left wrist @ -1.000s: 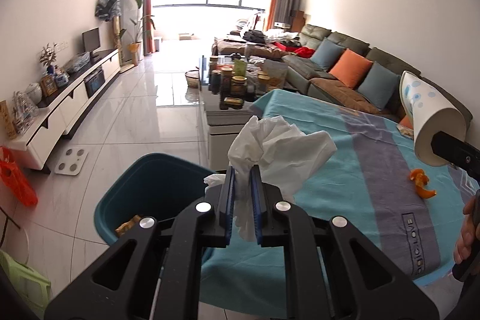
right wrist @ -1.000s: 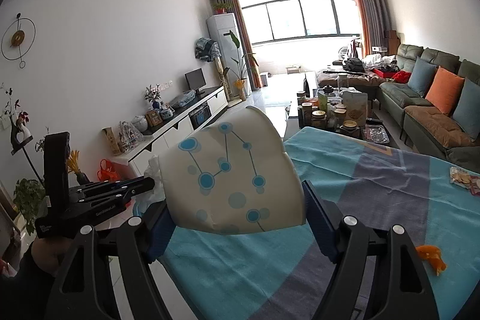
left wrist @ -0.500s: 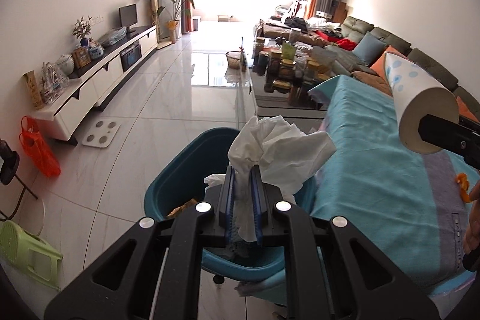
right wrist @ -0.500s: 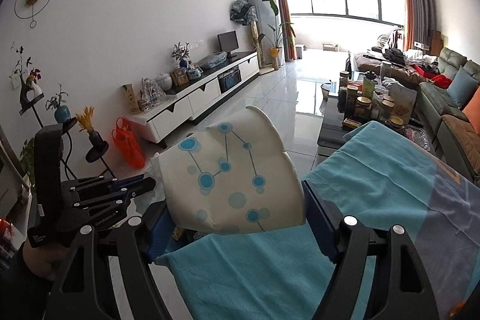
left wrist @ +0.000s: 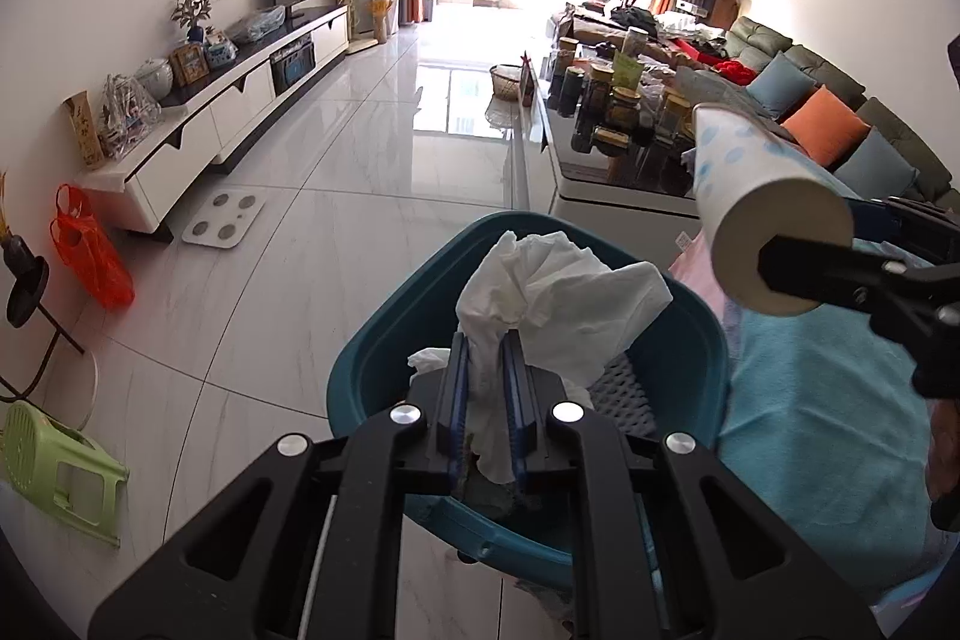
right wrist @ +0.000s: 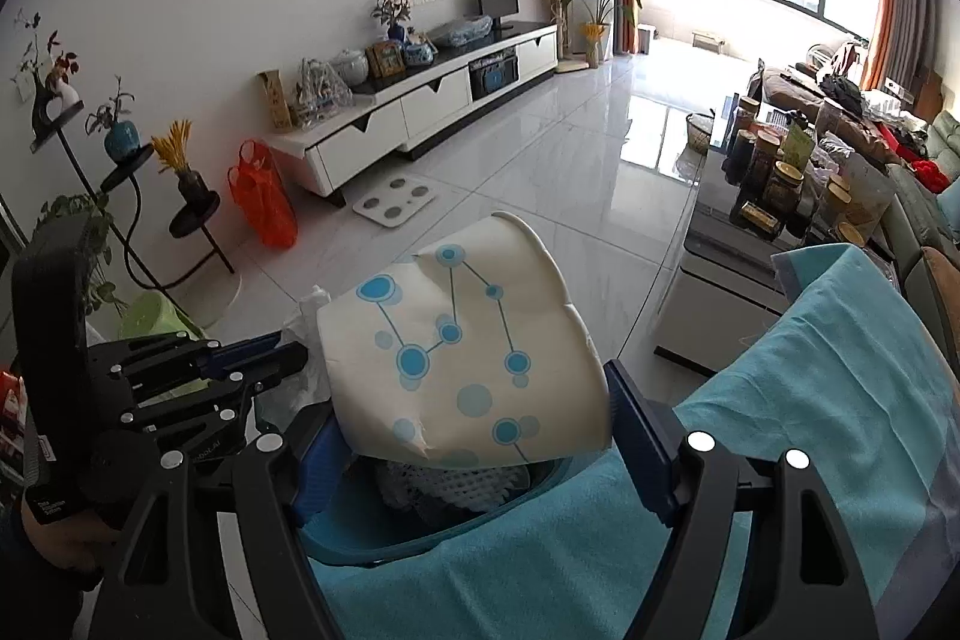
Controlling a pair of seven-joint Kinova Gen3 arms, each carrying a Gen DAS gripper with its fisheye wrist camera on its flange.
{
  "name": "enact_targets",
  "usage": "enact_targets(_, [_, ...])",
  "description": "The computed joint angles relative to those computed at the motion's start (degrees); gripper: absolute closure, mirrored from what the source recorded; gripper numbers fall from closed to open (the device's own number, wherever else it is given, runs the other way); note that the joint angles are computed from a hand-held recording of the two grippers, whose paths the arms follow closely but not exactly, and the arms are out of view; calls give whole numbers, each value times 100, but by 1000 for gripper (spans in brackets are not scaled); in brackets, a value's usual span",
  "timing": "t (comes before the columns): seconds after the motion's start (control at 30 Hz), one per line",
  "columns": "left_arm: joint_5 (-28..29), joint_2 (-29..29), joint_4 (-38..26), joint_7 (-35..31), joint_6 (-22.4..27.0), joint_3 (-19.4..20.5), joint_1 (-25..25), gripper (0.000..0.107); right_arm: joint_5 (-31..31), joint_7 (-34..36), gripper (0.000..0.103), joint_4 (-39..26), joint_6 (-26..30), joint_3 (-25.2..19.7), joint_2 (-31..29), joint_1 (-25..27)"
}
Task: Collect trash
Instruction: 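Open both tools to drop the tissue and paper cup into the bin, then move both tools back over the table toward the orange peel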
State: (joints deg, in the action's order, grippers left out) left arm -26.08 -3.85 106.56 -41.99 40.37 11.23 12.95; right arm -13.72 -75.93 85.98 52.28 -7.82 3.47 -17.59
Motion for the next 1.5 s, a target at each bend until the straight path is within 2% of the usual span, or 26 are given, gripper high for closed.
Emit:
enact_targets(0.13, [134, 196, -40, -150, -64, -90, -26, 94, 531, -276, 28, -292, 326, -90, 348, -256])
enact_targets(0.23, [119, 358, -92, -117, -83, -162, 1, 88, 752, -345, 27, -374, 472, -125, 479, -397])
enact_targets(0.3, [-19, 420, -78, 53, -77, -195, 57, 80, 844, -386, 23, -368, 470, -134, 511, -465])
enact_targets(0.43, [-194, 504, -95, 221, -106, -289, 113, 61, 581, -215, 21, -365, 494, -127, 495, -368])
enact_targets(0.6, [-320, 447, -135, 357, -70, -313, 174, 50, 172, -62, 20, -251, 342, -34, 294, -103])
enact_targets(0.9, [-767, 140, -201, 837, 158, 7, 306, 33, -702, 360, 17, 119, 27, 177, -195, 356])
enact_targets(1.07, [-1153, 70, -386, 1160, 404, 253, 426, 14, -1116, 620, 11, 525, -198, 355, -600, 519])
enact_targets(1.3, [-1332, 80, -703, 1235, 656, 464, 703, 10, -1606, 899, 7, 1126, -397, 805, -1191, 735])
enact_targets(1.5, [-1502, 159, -945, 1327, 833, 609, 1020, 10, -1626, 968, 7, 1593, -475, 1149, -1736, 830])
